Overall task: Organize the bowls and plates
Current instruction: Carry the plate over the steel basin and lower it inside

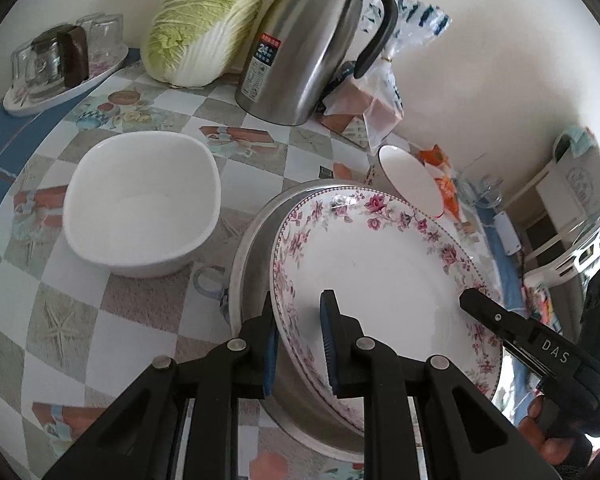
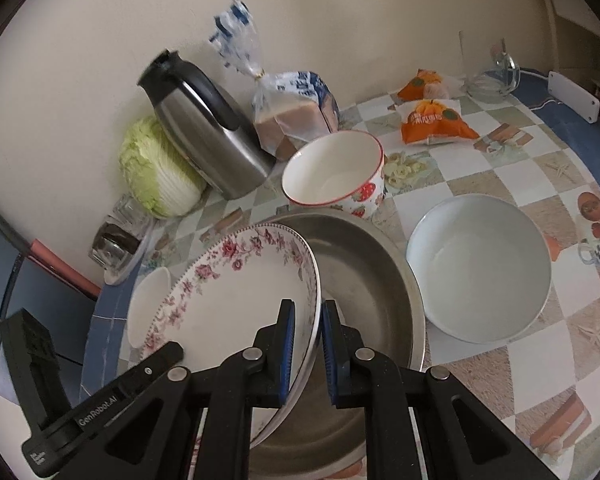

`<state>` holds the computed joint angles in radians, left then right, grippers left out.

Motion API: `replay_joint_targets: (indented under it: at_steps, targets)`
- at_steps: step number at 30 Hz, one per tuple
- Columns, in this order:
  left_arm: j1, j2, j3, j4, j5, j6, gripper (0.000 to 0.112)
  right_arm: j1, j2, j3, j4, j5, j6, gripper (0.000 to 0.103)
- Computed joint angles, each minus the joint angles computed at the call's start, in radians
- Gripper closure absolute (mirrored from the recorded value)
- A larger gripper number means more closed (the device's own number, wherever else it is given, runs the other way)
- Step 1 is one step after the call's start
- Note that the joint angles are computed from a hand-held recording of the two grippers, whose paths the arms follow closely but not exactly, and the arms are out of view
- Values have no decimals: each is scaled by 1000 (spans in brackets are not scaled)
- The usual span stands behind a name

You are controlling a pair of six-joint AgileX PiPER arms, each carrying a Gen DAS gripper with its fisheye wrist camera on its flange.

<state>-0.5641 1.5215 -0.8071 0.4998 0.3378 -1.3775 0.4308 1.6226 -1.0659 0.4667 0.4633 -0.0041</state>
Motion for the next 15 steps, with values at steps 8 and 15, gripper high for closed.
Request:
replay_joint_targets:
  at_steps: [8,15]
  targets:
    - [8,68,-45,-78,-12,106,93,-23,38,-9,-49,10,39,89]
    - [2,80,-47,-84,-12,100,93,-32,45,-11,-53,20,36,89]
